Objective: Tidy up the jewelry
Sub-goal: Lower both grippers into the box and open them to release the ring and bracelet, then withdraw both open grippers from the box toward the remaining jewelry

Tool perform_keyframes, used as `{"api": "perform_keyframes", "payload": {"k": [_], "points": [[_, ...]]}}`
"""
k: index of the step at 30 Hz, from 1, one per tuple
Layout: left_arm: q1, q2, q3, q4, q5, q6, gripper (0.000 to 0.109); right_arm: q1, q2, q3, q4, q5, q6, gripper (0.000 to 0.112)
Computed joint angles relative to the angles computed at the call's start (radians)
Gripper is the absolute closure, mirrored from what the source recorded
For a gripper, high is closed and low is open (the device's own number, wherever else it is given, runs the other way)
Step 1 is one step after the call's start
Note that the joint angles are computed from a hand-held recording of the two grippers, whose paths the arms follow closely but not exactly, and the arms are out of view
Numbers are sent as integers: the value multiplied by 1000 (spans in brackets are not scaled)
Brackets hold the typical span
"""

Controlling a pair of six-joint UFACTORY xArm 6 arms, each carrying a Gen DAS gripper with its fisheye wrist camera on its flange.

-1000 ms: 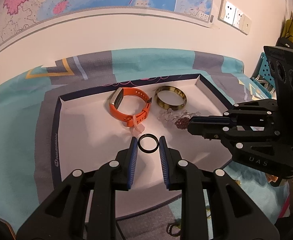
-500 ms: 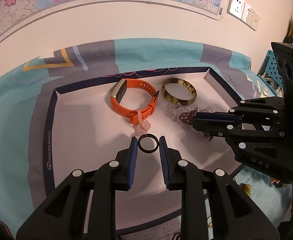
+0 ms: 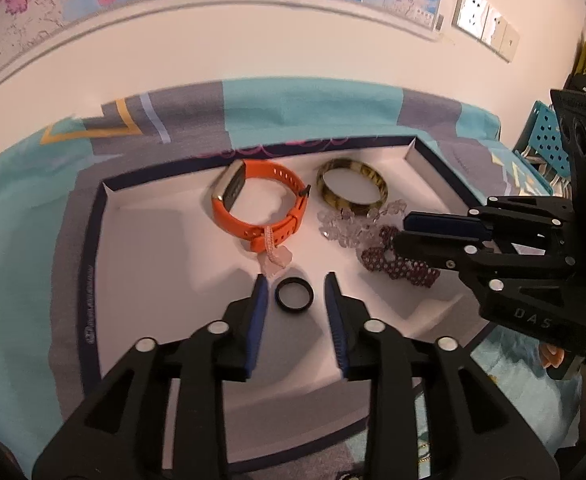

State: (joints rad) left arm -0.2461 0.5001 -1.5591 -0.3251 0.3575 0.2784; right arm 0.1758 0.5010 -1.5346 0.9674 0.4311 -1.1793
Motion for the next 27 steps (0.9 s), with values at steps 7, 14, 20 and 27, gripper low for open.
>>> {"api": "perform_keyframes", "payload": {"k": [7, 14, 20, 27], "points": [[-3, -119, 155, -29, -126, 42, 62, -35, -93, 93, 161, 19, -111, 80], [-14, -272, 356, -226, -203, 247, 59, -57, -248, 275, 323, 83, -297, 74], [-25, -347, 465, -291, -207, 326, 59, -45, -322, 406, 327, 58, -337, 74], [-46, -382, 532, -306, -196, 357, 59, -41, -340, 483, 297, 44, -294, 74]]}}
